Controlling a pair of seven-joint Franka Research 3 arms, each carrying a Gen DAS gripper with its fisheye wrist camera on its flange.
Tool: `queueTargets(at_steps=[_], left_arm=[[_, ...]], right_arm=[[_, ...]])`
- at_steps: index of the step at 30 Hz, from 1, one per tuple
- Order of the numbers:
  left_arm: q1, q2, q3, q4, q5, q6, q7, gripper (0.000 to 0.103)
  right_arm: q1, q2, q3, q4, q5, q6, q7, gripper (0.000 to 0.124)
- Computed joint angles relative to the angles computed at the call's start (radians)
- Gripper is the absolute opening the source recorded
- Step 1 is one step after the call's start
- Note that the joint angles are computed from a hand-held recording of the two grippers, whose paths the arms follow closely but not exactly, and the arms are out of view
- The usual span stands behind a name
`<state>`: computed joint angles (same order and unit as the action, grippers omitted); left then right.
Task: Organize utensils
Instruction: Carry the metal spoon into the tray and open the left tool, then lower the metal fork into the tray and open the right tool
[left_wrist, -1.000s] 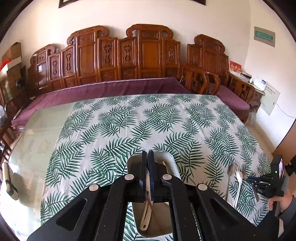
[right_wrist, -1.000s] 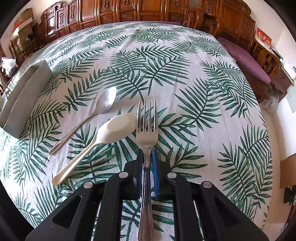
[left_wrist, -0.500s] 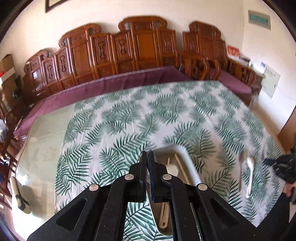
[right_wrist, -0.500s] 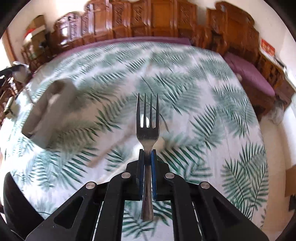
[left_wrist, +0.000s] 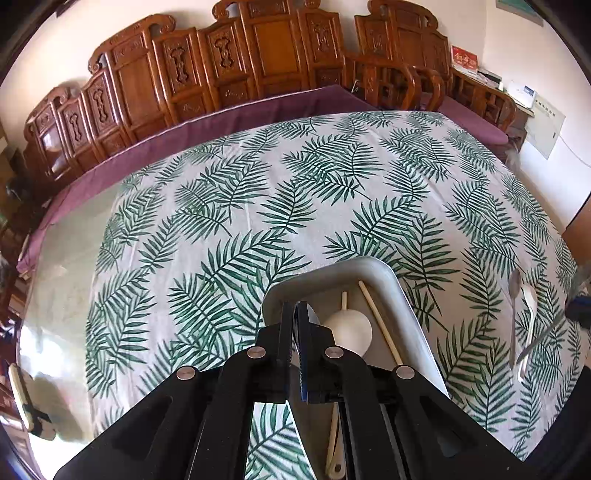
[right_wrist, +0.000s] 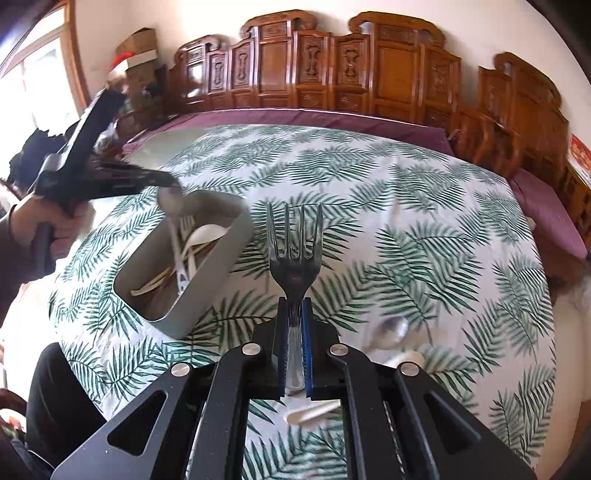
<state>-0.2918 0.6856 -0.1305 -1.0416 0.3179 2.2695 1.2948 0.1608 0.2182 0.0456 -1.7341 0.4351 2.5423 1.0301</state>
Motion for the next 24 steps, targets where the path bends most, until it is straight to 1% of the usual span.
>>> queueTargets(at_steps=[2, 3, 4, 6, 14, 16, 21, 24], left_arm=[[0.000, 0.027, -0.004, 0.037, -0.010, -0.014, 0.007, 0.005], [0.001, 0.028, -0.005, 0.037, -0.014, -0.009, 0.005, 0.013], [0.002, 0.025, -0.004, 0.031, -0.016, -0.002, 0.003, 0.025], [0.008, 0.004, -0.007, -0.009, -0.021, 0.036, -0.004, 0.033], [0.031, -0.118, -0.014, -0.212, -0.022, 0.156, -0.068, 0.033], [0.034, -0.152, -0.012, -0.263, -0.013, 0.187, -0.092, 0.036], [0.054, -0.239, -0.015, -0.391, -0.003, 0.263, -0.148, 0.041], [0.069, -0.295, -0.017, -0.471, 0.003, 0.308, -0.180, 0.042]], right_arm=[[0.005, 0.011, 0.004, 0.007, -0.002, -0.002, -0.005, 0.008], [0.006, 0.014, 0.006, 0.007, -0.001, 0.002, -0.010, 0.008], [0.007, 0.015, 0.008, 0.006, 0.001, 0.006, -0.015, 0.008], [0.003, 0.010, 0.017, 0.000, 0.024, 0.014, -0.045, 0.008], [0.014, -0.021, 0.035, -0.003, 0.088, 0.014, -0.125, 0.008], [0.021, -0.025, 0.039, 0.010, 0.101, 0.011, -0.140, 0.008], [0.040, -0.005, 0.048, 0.084, 0.125, -0.007, -0.157, 0.008], [0.056, 0.025, 0.055, 0.143, 0.120, -0.018, -0.150, 0.008]])
